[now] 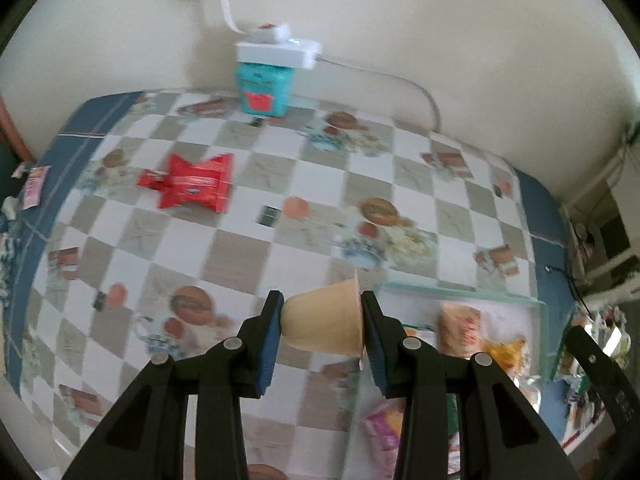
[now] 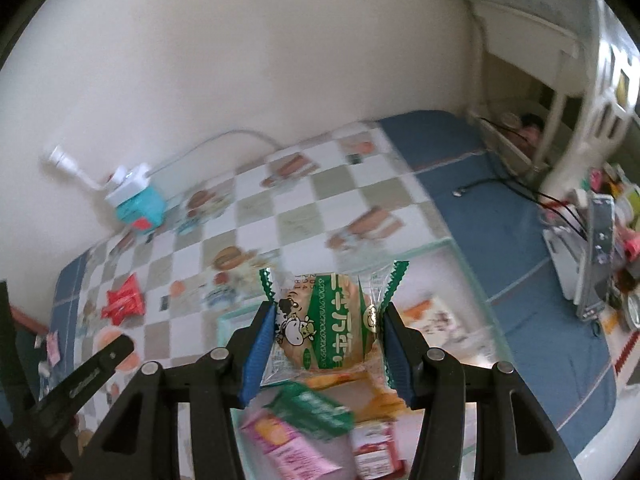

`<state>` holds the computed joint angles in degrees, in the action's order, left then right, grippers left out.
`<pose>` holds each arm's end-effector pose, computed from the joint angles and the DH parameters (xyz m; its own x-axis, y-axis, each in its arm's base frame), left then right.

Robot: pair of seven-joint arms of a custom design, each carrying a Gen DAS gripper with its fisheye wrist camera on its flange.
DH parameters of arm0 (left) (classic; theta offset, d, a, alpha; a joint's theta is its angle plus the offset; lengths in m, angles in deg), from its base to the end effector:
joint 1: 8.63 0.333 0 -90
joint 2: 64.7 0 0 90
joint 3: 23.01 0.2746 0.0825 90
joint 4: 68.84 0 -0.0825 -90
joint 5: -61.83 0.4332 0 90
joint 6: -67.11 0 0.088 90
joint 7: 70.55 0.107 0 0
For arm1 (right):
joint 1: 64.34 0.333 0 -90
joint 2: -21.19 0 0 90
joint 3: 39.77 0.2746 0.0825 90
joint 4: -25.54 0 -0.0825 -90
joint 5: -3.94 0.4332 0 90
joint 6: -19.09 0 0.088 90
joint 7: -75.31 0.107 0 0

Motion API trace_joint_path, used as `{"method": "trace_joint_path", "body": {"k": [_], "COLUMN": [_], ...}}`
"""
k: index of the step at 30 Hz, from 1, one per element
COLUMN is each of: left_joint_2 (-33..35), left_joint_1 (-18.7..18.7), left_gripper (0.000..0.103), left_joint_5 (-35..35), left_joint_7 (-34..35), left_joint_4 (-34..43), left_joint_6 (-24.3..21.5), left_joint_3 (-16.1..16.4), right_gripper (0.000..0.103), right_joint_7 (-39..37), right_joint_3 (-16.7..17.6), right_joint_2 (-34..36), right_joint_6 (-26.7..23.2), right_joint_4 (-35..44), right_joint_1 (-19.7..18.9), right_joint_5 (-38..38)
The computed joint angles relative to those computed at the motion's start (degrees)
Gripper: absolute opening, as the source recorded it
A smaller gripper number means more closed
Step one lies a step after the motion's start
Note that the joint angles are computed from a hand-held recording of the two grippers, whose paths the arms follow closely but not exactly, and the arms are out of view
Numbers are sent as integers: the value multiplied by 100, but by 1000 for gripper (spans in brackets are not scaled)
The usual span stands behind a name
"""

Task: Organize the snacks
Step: 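Carry the pudding cup with the left tool while the right tool carries the bun to the tray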

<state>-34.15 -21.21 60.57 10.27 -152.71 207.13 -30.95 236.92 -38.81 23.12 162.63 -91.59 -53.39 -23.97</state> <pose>0.7219 -0.2520 0.3682 -0.1807 -0.9707 0.1582 -0.9049 0.1011 -0.4135 0.6201 0.1342 0.4047 -0.6014 -0.7768 -0.1869 -0.6266 0.6037 -0.4928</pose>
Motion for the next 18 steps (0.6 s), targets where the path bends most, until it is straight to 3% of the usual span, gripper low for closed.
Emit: {"method": "trace_joint_path", "body": {"k": [10,18], "left_joint_2": [440,1031], "left_joint_1": [-283,-578], "left_gripper": [40,40], "left_joint_5": [-118,-32], "left_joint_7": [574,684], "left_joint_4": [424,1068], "left_joint_6": [-275,-677], "left_joint_3": [-280,-223], "right_gripper": [55,55], "right_joint_7": [-139,-239], "right_joint_3": [-124,-221], "right_joint_2": [25,273], "right_joint_6": [-116,-105], "right_joint_4": [-311,-354], "right_joint_1": [-235,-358], "right_joint_5": [392,618]}}
